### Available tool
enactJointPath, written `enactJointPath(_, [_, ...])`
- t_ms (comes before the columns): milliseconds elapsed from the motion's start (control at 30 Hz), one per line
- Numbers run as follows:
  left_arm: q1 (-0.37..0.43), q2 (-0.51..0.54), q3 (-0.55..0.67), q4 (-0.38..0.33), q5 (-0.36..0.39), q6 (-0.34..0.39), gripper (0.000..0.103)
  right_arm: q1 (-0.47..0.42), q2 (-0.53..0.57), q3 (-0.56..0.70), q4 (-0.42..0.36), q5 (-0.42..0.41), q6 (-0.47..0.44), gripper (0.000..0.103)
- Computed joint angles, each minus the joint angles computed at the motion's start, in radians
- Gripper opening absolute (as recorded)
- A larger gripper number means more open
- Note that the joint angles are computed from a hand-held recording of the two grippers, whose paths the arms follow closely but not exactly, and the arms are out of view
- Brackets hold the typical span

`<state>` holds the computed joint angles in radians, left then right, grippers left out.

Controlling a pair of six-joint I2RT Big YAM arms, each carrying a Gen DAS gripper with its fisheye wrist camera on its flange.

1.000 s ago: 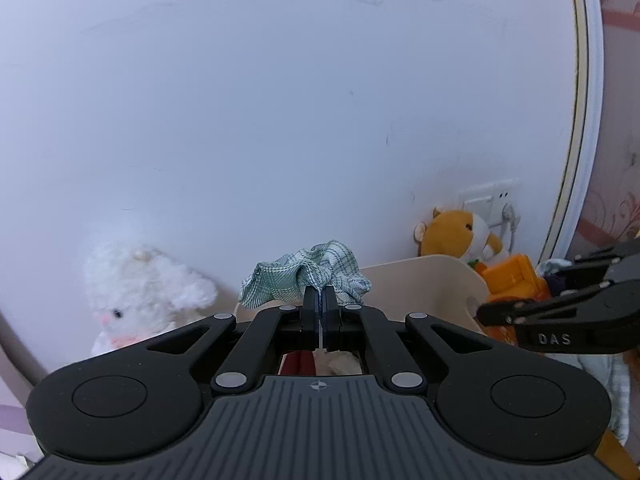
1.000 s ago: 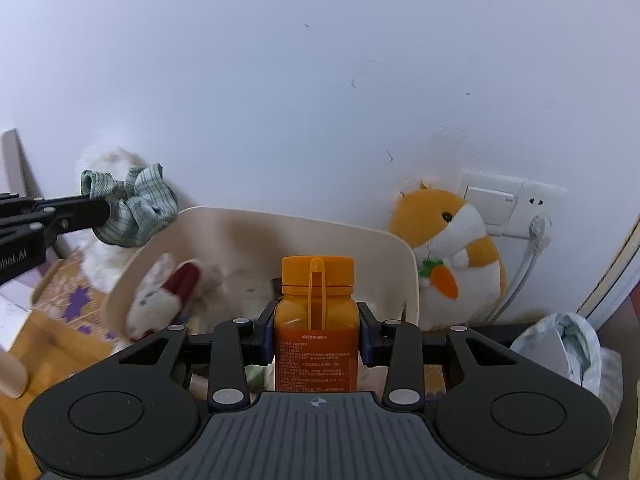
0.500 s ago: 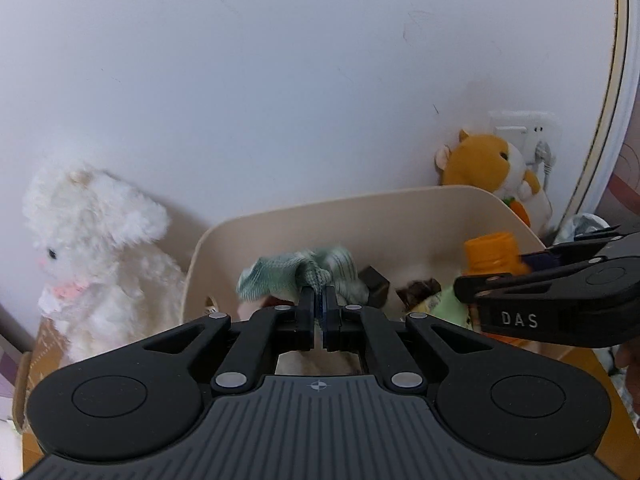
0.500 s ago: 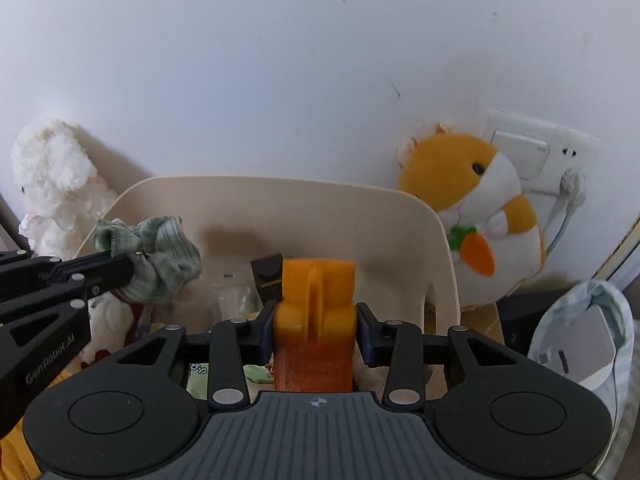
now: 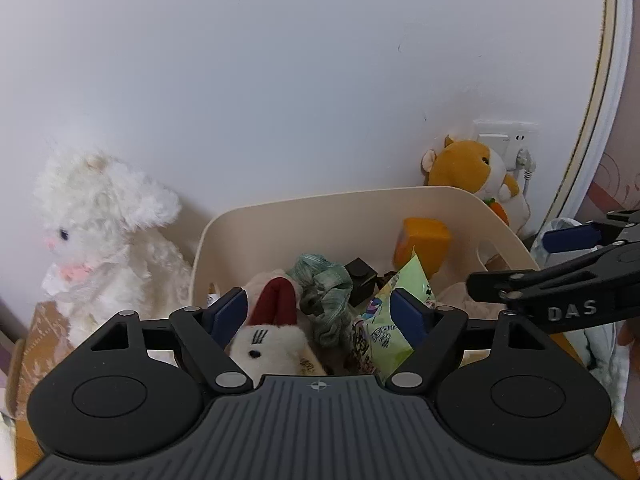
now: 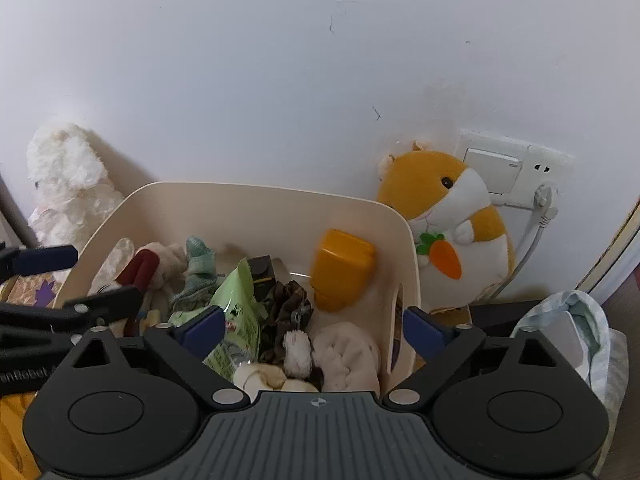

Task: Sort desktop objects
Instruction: 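Carry the scrunchie and orange bottle into the basket and open both grippers, then grasp the long character box with the left gripper while the right gripper grasps the snack bag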

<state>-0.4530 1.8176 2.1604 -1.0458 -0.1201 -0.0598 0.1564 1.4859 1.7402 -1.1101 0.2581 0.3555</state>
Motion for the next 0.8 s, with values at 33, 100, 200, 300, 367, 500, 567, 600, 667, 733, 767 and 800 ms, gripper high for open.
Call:
enactJointPath(33, [0.002,-0.009,-0.008,0.003,0.002,0.007,0.080,0.003,-0.011,-0.010,0.005,-0.002,0.001,0.103])
enactJointPath(100, [0.007,-0.037,-0.036,0.008,0.009,0.016,0.081,0.014,-0.040,-0.037,0.012,-0.008,0.015,0.103])
enactJointPath(200, [0.019,-0.082,-0.086,0.008,0.017,0.023,0.083,0.027,-0.077,-0.077,0.021,-0.026,0.049,0.103])
enactJointPath(300, [0.036,-0.136,-0.153,0.000,0.030,0.023,0.084,0.048,-0.113,-0.119,0.031,-0.046,0.082,0.103])
enactJointPath(367, [0.050,-0.166,-0.195,-0.012,0.042,0.032,0.085,0.065,-0.126,-0.139,0.031,-0.051,0.092,0.103])
enactJointPath(500, [0.082,-0.210,-0.263,-0.066,0.090,0.047,0.085,0.102,-0.131,-0.166,0.014,-0.065,0.111,0.103])
enactJointPath(567, [0.096,-0.234,-0.308,-0.076,0.111,0.053,0.085,0.119,-0.129,-0.180,0.012,-0.077,0.130,0.103])
enactJointPath(600, [0.102,-0.242,-0.326,-0.083,0.116,0.058,0.085,0.128,-0.125,-0.184,0.010,-0.083,0.139,0.103])
enactJointPath(667, [0.112,-0.254,-0.357,-0.097,0.125,0.056,0.085,0.145,-0.116,-0.192,0.006,-0.090,0.149,0.103])
enactJointPath(733, [0.124,-0.261,-0.379,-0.115,0.138,0.034,0.085,0.163,-0.107,-0.200,0.001,-0.093,0.160,0.103])
enactJointPath(767, [0.130,-0.261,-0.386,-0.128,0.143,0.011,0.085,0.172,-0.102,-0.204,-0.001,-0.097,0.164,0.103])
enactJointPath(800, [0.135,-0.262,-0.392,-0.143,0.143,-0.015,0.085,0.181,-0.098,-0.208,-0.004,-0.098,0.169,0.103])
